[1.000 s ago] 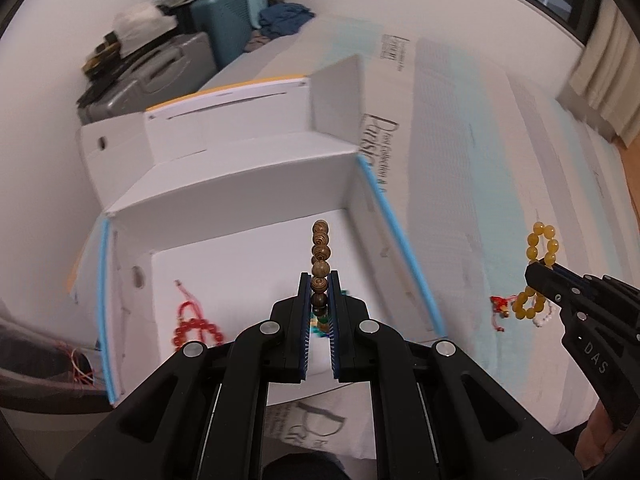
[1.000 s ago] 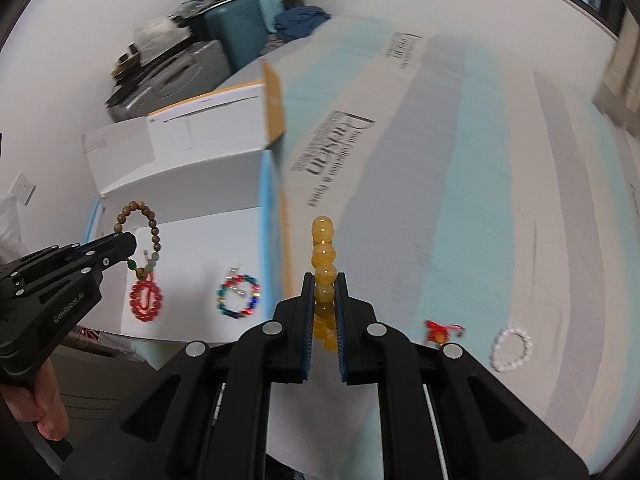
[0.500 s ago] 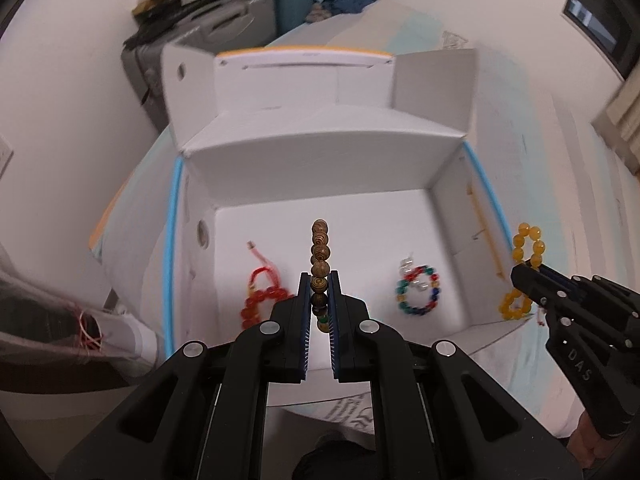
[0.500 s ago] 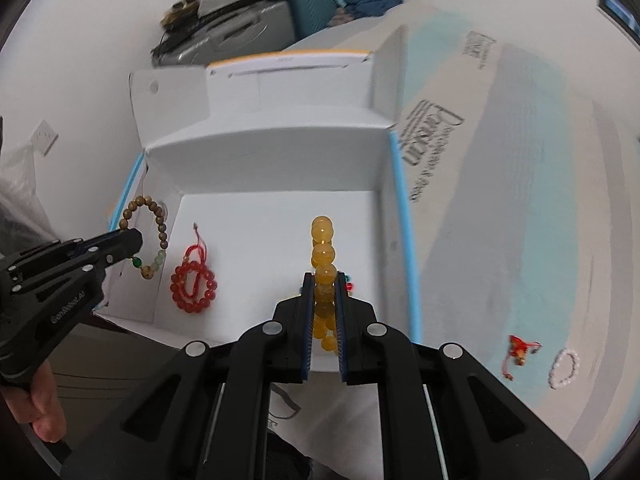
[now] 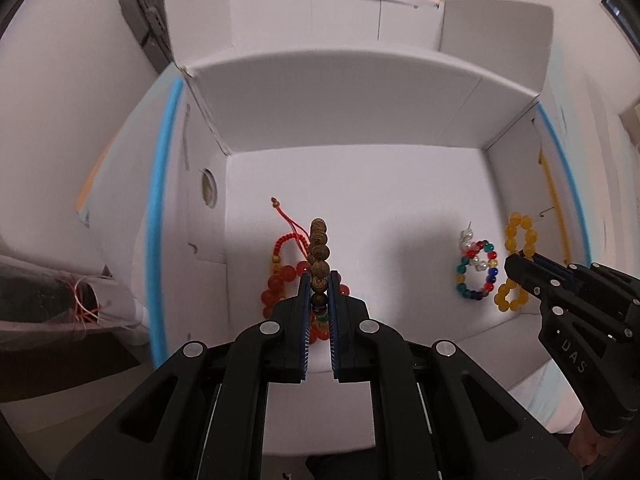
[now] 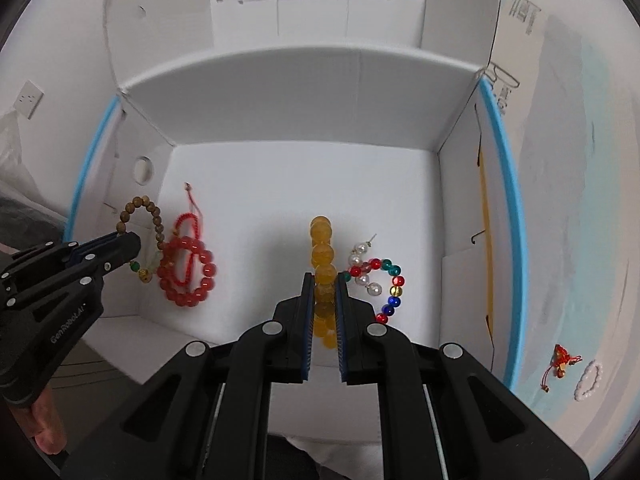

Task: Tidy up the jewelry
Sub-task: 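Carry the wooden and yellow bead bracelets with both tools into the white box, then open both tools to drop the wooden and yellow bracelets in the box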

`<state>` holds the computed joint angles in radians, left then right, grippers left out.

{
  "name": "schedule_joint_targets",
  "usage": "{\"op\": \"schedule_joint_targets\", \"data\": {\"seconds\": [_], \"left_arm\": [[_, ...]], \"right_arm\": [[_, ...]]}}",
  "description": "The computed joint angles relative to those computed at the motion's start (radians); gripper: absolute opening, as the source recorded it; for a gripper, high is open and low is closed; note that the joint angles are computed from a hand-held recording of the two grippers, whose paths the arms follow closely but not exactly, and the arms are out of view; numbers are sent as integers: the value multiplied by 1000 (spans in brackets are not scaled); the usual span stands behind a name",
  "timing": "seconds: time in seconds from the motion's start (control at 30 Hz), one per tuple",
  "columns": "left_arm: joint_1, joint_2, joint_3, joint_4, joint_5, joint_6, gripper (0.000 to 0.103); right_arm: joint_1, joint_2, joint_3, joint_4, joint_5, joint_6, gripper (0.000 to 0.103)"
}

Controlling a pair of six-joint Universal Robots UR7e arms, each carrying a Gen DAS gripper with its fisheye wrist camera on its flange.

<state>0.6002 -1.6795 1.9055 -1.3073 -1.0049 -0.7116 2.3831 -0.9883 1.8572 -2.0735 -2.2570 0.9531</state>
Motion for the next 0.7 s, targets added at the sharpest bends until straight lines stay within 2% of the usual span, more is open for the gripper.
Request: {"op": "schedule_joint_targets", "data": {"seconds": [0.27, 0.47, 0.7], "left_arm": [[58, 42, 23, -14, -8, 27, 7], [71, 51, 28, -9, 8, 22, 7], [60, 34, 44, -6, 30, 11, 16]], "right_arm": [[-65, 4, 35, -18, 47, -9, 9], [-78, 8, 45, -34, 51, -22, 9], [-73, 18, 52, -40, 56, -21, 11]]}}
